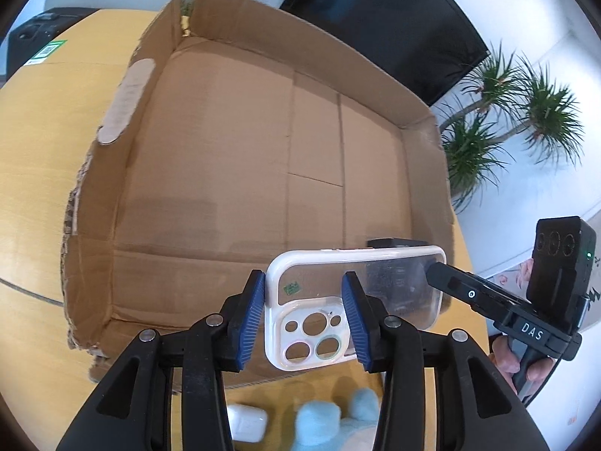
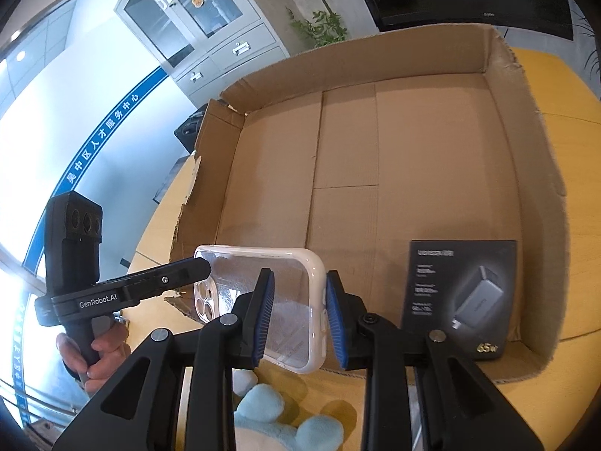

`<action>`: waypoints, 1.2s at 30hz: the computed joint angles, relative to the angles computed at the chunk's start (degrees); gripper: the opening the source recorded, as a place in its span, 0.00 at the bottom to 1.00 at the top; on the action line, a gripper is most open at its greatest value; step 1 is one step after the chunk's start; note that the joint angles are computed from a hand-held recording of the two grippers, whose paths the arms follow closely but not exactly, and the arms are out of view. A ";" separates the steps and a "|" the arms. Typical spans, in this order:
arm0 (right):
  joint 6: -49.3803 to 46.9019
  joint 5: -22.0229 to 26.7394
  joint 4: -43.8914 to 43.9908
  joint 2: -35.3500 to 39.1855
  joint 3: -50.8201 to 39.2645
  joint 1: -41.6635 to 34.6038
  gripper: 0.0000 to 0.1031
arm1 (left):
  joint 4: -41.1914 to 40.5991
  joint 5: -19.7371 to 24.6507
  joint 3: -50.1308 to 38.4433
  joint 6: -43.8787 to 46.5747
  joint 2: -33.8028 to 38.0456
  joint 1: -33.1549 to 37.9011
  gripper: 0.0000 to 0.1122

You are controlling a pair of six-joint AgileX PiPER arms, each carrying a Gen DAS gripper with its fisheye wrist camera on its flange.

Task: Organize objects
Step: 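Lower the phone case into the cardboard box and open the left gripper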

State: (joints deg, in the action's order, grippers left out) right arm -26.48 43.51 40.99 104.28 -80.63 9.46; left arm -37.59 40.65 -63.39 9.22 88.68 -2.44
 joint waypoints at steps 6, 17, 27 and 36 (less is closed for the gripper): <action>2.21 -0.84 -1.21 3.21 -1.90 1.64 0.26 | 1.37 -0.60 -0.36 -0.31 2.17 0.87 0.36; 5.94 -1.46 -3.10 9.60 -5.56 3.68 0.30 | 7.99 -2.04 -1.77 -4.77 6.69 0.64 0.39; 8.17 -0.22 -4.91 13.49 -7.93 4.34 0.31 | 10.89 -1.93 -4.18 -7.69 10.90 0.30 0.41; 16.95 0.24 -18.48 14.89 -11.04 8.57 0.32 | 23.22 -1.69 -6.28 -18.15 12.67 -3.80 0.42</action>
State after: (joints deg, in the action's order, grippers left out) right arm -9.53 43.75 22.51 119.17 -91.66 18.03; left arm -14.37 38.96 -69.67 -8.94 101.35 -6.24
